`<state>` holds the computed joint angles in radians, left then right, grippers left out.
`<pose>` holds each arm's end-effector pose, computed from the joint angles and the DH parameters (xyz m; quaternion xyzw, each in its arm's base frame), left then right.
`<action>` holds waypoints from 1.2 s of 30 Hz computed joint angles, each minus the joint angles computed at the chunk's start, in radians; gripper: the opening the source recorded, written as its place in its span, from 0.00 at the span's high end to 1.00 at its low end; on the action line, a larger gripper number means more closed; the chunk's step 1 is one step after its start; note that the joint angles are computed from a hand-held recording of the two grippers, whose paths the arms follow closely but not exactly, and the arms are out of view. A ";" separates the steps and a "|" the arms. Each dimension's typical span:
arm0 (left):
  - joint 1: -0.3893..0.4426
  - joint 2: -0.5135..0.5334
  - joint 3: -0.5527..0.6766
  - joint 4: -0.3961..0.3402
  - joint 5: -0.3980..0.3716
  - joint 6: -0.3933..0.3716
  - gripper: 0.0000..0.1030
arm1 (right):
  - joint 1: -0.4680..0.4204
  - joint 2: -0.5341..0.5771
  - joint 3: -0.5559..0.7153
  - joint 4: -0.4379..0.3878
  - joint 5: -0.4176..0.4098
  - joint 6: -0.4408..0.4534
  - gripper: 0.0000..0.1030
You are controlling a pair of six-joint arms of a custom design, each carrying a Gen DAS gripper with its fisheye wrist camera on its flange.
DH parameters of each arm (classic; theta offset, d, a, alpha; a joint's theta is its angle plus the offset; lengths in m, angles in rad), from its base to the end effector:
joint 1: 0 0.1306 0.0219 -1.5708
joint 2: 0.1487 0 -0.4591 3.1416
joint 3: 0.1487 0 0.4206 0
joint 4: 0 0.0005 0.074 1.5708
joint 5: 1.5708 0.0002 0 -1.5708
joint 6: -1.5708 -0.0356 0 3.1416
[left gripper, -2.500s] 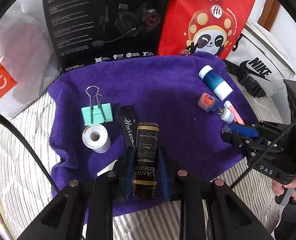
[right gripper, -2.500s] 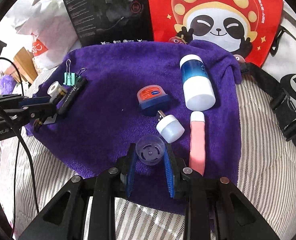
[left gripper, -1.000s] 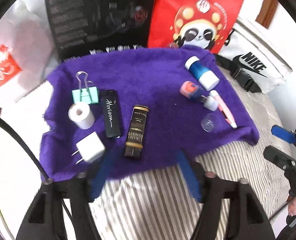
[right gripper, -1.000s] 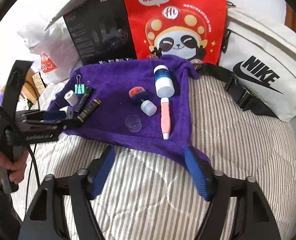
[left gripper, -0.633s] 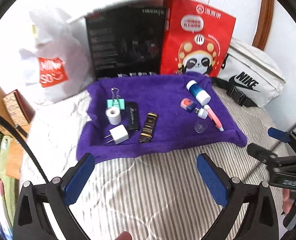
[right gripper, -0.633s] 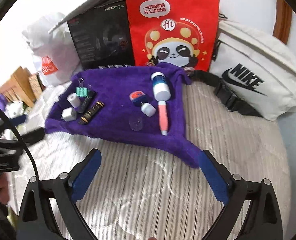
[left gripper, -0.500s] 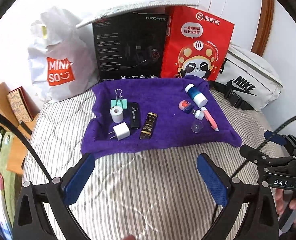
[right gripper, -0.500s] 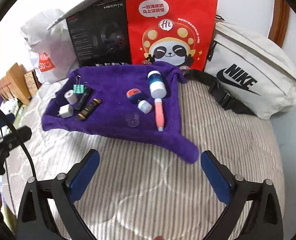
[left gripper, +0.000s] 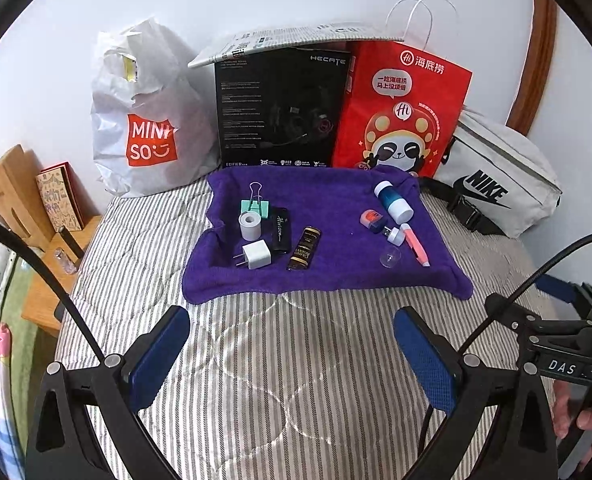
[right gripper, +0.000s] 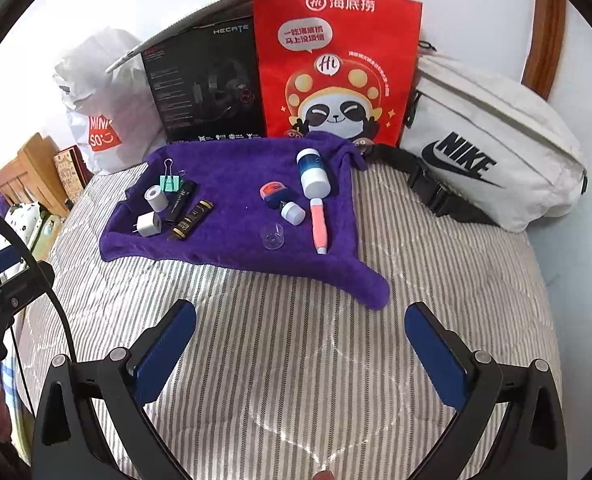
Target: Organize rigid objects
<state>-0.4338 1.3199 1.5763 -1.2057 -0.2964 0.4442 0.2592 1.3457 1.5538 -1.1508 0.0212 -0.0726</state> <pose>0.4076 -0.1779 0.6060 -0.0500 0.9414 -0.0013 0.3335 0.4475 0.1174 0.5865 -0.0853 0.9472 0.0411 0.3063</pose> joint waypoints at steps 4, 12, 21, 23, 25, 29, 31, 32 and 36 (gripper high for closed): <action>-0.003 0.001 0.003 -0.002 0.004 0.005 0.00 | 0.001 -0.008 0.002 -0.006 0.025 0.011 0.01; -0.014 0.005 0.013 -0.021 -0.015 0.008 0.00 | -0.005 -0.015 0.005 -0.010 0.039 0.010 0.01; -0.011 0.009 0.019 -0.028 -0.012 0.003 0.00 | -0.008 -0.014 0.012 -0.013 0.052 0.005 0.01; -0.008 0.008 0.018 -0.025 -0.003 0.006 0.00 | -0.008 -0.015 0.012 -0.012 0.049 0.003 0.01; -0.006 0.008 0.017 -0.026 0.000 0.009 0.00 | -0.008 -0.014 0.013 -0.013 0.051 0.005 0.01; -0.003 0.010 0.016 -0.032 0.004 0.009 0.00 | -0.007 -0.013 0.013 -0.013 0.053 0.007 0.01; -0.002 0.011 0.016 -0.034 0.006 0.007 0.00 | -0.007 -0.014 0.013 -0.012 0.057 0.007 0.01; -0.002 0.012 0.017 -0.036 0.004 0.007 0.00 | -0.007 -0.014 0.013 -0.013 0.058 0.008 0.01; -0.002 0.016 0.021 -0.040 0.002 0.008 0.00 | -0.005 -0.014 0.014 -0.016 0.064 0.009 0.01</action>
<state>-0.4363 1.3355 1.5971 -1.2456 -0.2947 0.4519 0.2543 1.3314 1.5678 -1.1665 0.0852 -0.0636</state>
